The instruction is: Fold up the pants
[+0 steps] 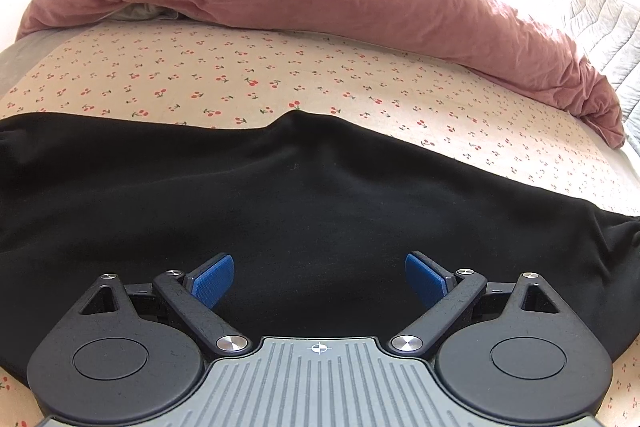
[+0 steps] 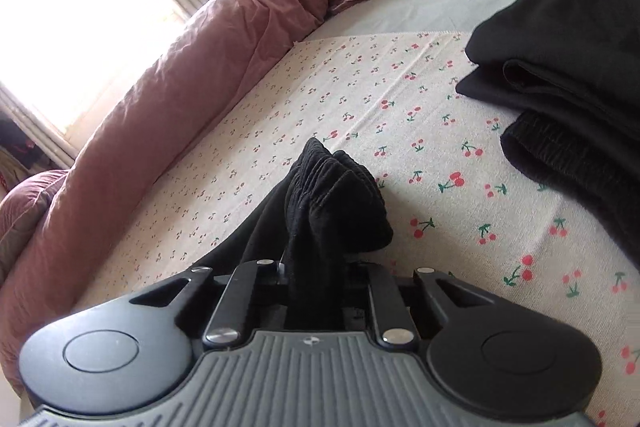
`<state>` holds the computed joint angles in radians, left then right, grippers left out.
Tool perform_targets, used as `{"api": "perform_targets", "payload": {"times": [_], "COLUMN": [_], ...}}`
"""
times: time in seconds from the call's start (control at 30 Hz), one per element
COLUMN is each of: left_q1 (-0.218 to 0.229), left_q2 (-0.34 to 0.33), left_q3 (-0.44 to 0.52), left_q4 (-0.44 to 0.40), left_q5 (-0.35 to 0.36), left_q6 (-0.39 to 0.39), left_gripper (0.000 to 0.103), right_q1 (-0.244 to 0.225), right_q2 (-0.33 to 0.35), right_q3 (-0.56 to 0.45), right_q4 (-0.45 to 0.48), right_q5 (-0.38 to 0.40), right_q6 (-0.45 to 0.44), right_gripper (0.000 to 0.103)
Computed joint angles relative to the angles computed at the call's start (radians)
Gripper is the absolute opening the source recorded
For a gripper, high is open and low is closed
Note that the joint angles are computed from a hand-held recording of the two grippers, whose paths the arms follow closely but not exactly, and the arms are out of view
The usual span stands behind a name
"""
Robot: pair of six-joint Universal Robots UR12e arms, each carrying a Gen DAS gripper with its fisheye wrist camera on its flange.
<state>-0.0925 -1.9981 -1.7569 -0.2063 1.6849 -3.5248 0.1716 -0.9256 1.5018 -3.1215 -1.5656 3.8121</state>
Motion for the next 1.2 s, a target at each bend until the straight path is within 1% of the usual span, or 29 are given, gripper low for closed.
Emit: {"api": "perform_targets", "payload": {"times": [0.03,0.13,0.27,0.33,0.4,0.43,0.47,0.5,0.53,0.57,0.6,0.63,0.67,0.7,0.73,0.77,0.83,0.87,0.9,0.93,1.0,1.07,1.13,1.2], "left_q1": [0.000,0.001,0.004,0.005,0.009,0.008,0.006,0.005,0.007,0.011,0.017,0.022,0.027,0.034,0.046,0.058,0.079,0.086,0.090,0.092,0.097,0.106,0.110,0.111], "left_q2": [-0.001,-0.005,-0.008,-0.006,-0.004,-0.003,-0.004,-0.004,-0.004,-0.004,-0.003,-0.002,-0.001,-0.001,-0.002,-0.003,-0.008,-0.011,-0.014,-0.017,-0.024,-0.036,-0.047,-0.055], "left_q3": [0.001,0.009,0.011,0.007,0.004,0.003,0.003,0.003,0.004,0.004,0.000,-0.005,-0.010,-0.016,-0.025,-0.031,-0.041,-0.044,-0.045,-0.045,-0.044,-0.040,-0.035,-0.030], "left_q4": [-0.005,-0.018,-0.006,0.001,0.012,0.013,0.015,0.014,0.013,0.019,0.033,0.053,0.070,0.091,0.117,0.131,0.152,0.160,0.167,0.174,0.191,0.219,0.239,0.250], "left_q5": [-0.004,-0.027,-0.066,-0.072,-0.074,-0.063,-0.044,-0.032,-0.037,-0.055,-0.074,-0.091,-0.106,-0.129,-0.177,-0.226,-0.305,-0.330,-0.338,-0.338,-0.358,-0.412,-0.455,-0.481], "left_q6": [-0.004,-0.018,-0.040,-0.048,-0.062,-0.076,-0.092,-0.106,-0.116,-0.128,-0.143,-0.159,-0.174,-0.193,-0.220,-0.248,-0.307,-0.336,-0.348,-0.355,-0.376,-0.392,-0.403,-0.416], "left_gripper": [0.094,0.094,0.094,0.094,0.094,0.094,0.094,0.094,0.094,0.094,0.094,0.093,0.094,0.094,0.094,0.094,0.094,0.094,0.094,0.094,0.094,0.094,0.094,0.094], "right_q1": [0.006,0.013,0.025,0.039,0.058,0.069,0.086,0.101,0.113,0.134,0.148,0.168,0.183,0.198,0.216,0.232,0.262,0.275,0.282,0.282,0.268,0.254,0.248,0.253], "right_q2": [-0.001,-0.006,-0.013,-0.013,-0.011,-0.008,-0.006,-0.003,0.001,0.010,0.017,0.024,0.028,0.032,0.036,0.040,0.047,0.052,0.055,0.053,0.038,0.026,0.021,0.019], "right_q3": [-0.001,0.002,0.007,0.003,-0.003,-0.007,-0.011,-0.015,-0.018,-0.026,-0.030,-0.034,-0.037,-0.042,-0.050,-0.056,-0.062,-0.062,-0.059,-0.056,-0.047,-0.042,-0.037,-0.035], "right_q4": [-0.004,-0.023,-0.058,-0.080,-0.124,-0.150,-0.182,-0.207,-0.229,-0.268,-0.290,-0.301,-0.292,-0.256,-0.189,-0.132,-0.025,-0.008,-0.018,-0.019,0.000,0.019,0.030,0.039], "right_q5": [-0.016,-0.047,-0.088,-0.124,-0.156,-0.168,-0.180,-0.179,-0.171,-0.149,-0.126,-0.087,-0.050,-0.010,0.021,0.029,0.020,-0.008,-0.035,-0.039,-0.008,0.022,0.037,0.039], "right_q6": [-0.024,-0.043,-0.107,-0.164,-0.243,-0.291,-0.358,-0.416,-0.473,-0.572,-0.646,-0.743,-0.812,-0.876,-0.952,-1.020,-1.164,-1.208,-1.226,-1.227,-1.190,-1.158,-1.172,-1.197], "right_gripper": [0.000,0.000,0.000,0.000,0.000,0.000,0.000,0.000,0.000,0.000,0.000,0.000,0.000,0.000,0.000,0.000,0.000,0.000,0.000,0.000,0.002,0.004,0.010,0.013]}}
